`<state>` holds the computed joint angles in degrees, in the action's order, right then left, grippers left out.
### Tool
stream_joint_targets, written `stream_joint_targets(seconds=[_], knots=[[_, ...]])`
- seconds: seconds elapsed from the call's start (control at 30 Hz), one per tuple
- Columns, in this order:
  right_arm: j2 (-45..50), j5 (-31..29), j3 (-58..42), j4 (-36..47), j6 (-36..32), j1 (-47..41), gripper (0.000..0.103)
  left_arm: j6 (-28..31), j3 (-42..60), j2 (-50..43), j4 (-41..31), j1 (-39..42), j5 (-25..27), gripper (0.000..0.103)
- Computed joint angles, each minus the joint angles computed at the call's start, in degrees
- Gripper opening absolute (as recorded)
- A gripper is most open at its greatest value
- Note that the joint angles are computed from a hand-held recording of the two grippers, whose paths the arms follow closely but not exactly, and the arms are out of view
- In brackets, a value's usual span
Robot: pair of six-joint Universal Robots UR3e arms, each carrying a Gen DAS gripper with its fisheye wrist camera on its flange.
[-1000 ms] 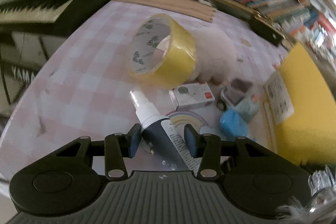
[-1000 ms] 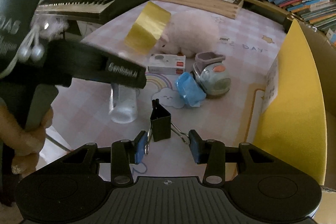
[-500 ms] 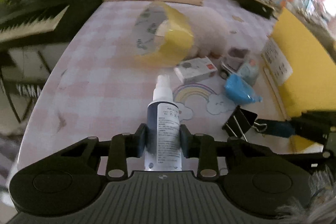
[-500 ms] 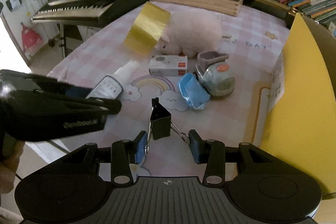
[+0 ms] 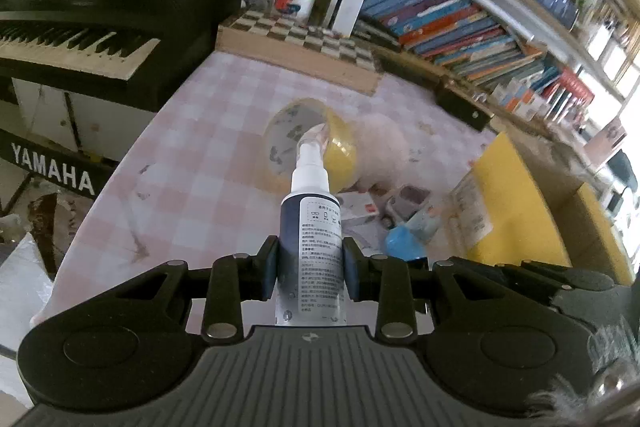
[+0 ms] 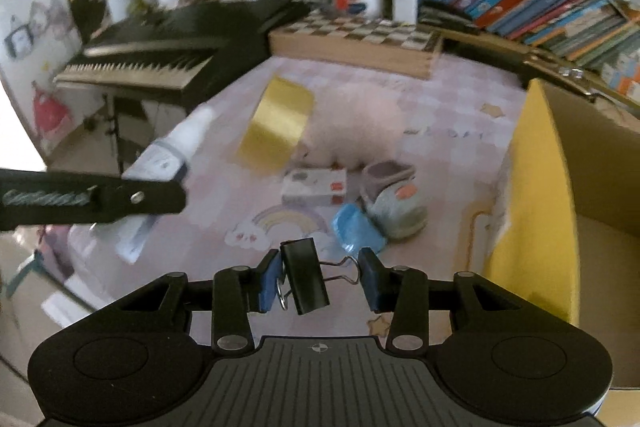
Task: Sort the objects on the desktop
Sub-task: 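Grasp the white spray bottle with the left tool while right holds clip, then carry the spray bottle and binder clip with both tools toward the yellow box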
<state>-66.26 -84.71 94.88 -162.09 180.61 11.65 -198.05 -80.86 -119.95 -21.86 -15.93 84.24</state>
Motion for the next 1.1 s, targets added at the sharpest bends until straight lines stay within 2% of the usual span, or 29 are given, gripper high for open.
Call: stream_joint_targets(seconds=[0.37,0.8,1.1], knots=[[-9.1,-1.8,7.0,-1.2,4.1,1.7,0.041,0.2,-12.0,10.5,4.1,1.6,-5.6,0.03],[-18.8,-9.3,17.4,-2.7,11.6,8.5,0.041,2.4,-30.9,24.7,8.6,3.2,-10.4,0.03],[-26.0,-16.3,24.5,-1.2,20.1,15.6,0.041,6.1,-41.3,35.8,6.5,4.2,-14.1,0.03]])
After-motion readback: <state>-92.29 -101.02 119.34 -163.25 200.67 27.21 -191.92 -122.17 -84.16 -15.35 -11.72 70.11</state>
